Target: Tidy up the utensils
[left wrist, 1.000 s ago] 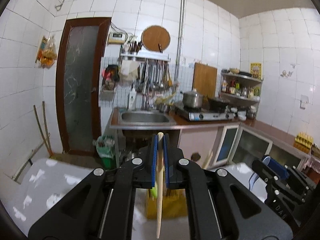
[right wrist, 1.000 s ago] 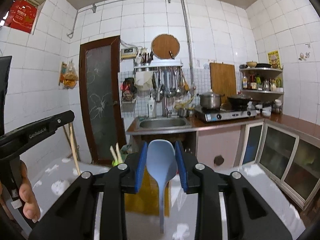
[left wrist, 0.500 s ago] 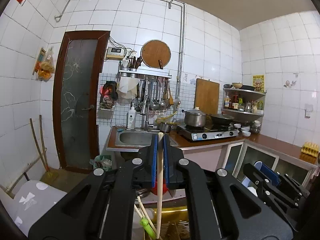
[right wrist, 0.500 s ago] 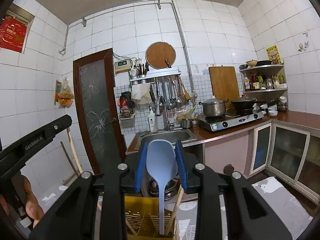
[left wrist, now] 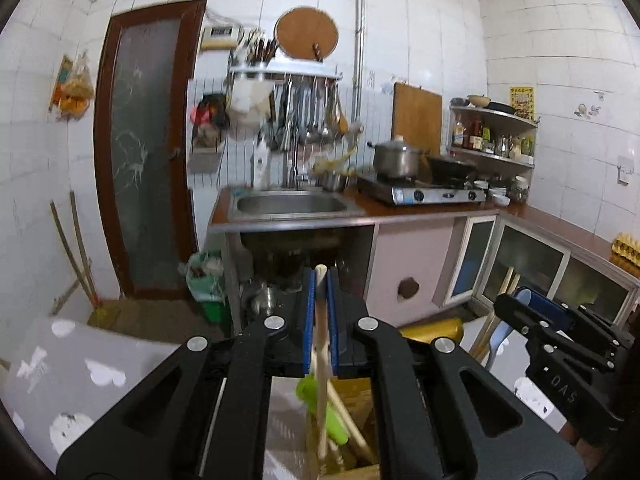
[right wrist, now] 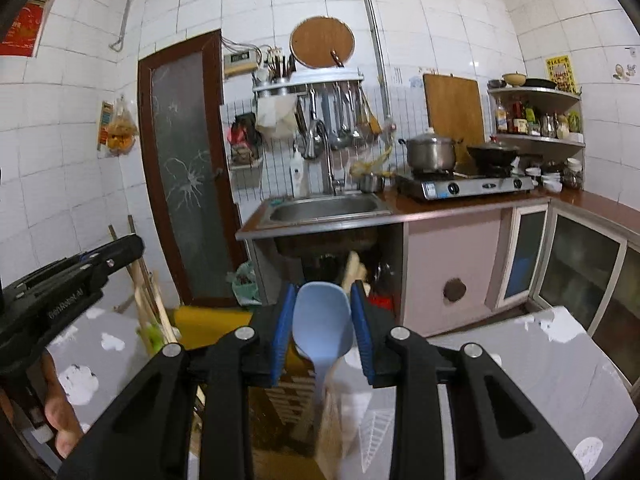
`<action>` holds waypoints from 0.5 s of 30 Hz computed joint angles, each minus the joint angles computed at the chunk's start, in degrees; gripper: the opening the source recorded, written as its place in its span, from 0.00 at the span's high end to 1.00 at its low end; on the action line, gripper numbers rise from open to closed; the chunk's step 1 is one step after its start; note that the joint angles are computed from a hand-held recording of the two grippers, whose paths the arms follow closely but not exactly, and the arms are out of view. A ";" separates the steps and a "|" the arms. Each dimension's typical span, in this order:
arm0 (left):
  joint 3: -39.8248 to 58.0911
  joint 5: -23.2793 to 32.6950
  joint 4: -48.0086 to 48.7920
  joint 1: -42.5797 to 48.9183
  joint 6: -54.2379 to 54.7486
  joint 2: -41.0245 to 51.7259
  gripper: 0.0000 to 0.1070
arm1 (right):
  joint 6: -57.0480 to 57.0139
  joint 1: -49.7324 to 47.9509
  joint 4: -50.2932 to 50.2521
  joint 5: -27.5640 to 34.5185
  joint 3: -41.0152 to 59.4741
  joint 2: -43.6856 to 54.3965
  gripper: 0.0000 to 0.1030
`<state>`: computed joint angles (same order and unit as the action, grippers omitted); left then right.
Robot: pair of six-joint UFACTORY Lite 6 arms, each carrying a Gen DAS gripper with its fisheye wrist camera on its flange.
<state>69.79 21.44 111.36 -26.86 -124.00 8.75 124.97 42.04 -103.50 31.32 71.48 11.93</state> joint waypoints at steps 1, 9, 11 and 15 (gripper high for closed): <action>-1.26 -0.27 -0.24 0.13 -0.19 -0.96 0.94 | -0.16 -0.06 0.35 0.20 -0.68 -0.21 0.62; -15.31 0.23 -10.94 -2.13 7.90 -19.92 0.37 | -2.41 3.99 7.98 3.04 -14.97 -16.59 0.30; -20.44 3.78 -18.38 -5.80 15.52 -27.81 0.22 | -6.02 8.89 11.96 7.96 -18.48 -21.57 0.21; -30.01 17.36 -28.85 -19.06 25.47 -44.02 0.14 | -8.71 23.69 18.43 21.90 -25.83 -32.08 0.13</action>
<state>39.79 38.80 82.52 -45.92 -98.53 -35.27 116.25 65.73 -85.07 53.22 45.65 -20.14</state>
